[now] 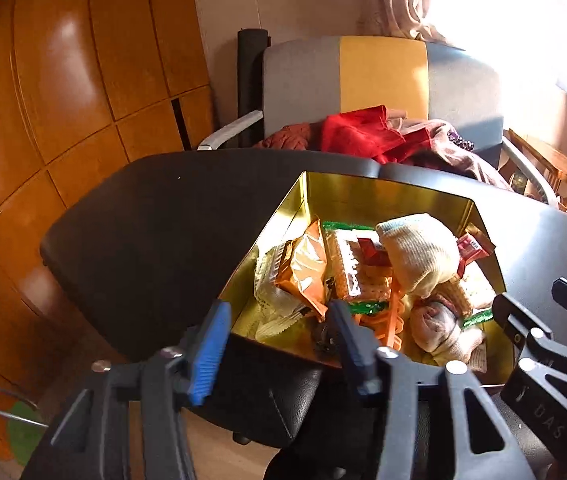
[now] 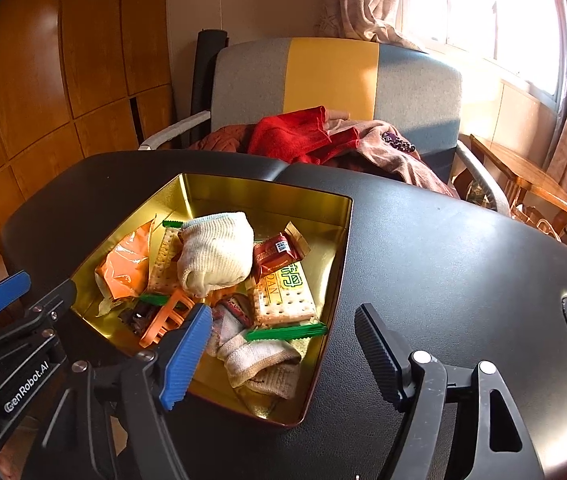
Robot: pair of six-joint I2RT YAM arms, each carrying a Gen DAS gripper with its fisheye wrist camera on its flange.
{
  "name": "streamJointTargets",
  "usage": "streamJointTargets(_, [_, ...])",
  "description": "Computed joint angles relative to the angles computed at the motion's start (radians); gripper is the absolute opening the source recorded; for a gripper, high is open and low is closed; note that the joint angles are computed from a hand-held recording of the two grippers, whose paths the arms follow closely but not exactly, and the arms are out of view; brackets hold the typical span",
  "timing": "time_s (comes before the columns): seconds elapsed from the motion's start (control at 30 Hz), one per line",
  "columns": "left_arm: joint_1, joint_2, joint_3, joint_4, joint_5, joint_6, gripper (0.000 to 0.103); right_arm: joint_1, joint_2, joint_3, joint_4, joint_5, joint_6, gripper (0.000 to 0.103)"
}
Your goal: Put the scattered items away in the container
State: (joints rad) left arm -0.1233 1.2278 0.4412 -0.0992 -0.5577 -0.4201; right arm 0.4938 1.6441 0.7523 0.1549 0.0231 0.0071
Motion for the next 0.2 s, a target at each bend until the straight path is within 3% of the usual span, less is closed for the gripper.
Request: streamJointTargets(0.2, [-0.002, -0.006, 0.001, 0.008, -0.012, 0.005, 0.044, 0.015, 0.012, 0.014, -0.002, 0.024, -0.005, 0.075])
